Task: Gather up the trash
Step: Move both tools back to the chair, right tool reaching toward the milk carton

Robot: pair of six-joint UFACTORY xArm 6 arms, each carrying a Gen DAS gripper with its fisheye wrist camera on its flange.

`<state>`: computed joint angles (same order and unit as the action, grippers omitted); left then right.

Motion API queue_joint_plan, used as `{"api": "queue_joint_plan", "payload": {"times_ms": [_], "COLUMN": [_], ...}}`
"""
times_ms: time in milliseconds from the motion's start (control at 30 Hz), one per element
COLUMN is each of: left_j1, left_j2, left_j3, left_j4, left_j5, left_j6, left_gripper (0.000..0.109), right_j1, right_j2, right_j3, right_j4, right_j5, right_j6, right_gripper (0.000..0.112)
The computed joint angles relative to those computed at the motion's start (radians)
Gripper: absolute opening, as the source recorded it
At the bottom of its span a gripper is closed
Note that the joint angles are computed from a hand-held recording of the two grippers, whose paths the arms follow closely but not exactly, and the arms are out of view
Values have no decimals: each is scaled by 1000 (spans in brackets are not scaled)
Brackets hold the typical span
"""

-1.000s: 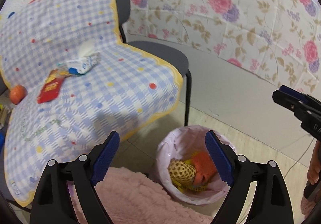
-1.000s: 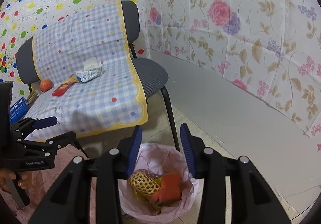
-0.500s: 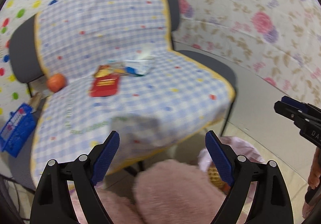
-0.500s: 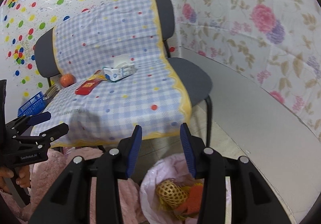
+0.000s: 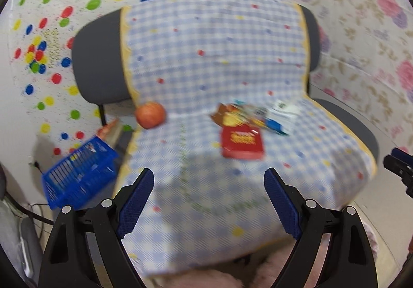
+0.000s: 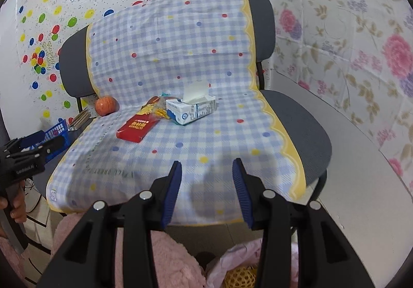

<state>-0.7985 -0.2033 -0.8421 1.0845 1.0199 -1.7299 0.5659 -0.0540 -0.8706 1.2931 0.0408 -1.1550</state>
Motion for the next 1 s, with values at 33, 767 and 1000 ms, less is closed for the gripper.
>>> {"api": "queue_joint_plan", "payload": {"times_ms": [33, 767, 1000], "left_j1": [13, 330, 363], "left_j2": [-3, 267, 321], "left_j3": [-2, -186, -227], "left_j4": [3, 39, 21], "left_j5": [1, -311, -357], "left_j6": [7, 144, 175], "left_gripper": [87, 87, 87], "right_j1": [-1, -52, -70], "right_j2": [22, 654, 840], "right_j3": [-24, -769, -1034], "right_j4": [-22, -739, -973], "right_j5": [4, 187, 296], "right_j6": [21, 768, 1079], "right_gripper": [43, 58, 58]}}
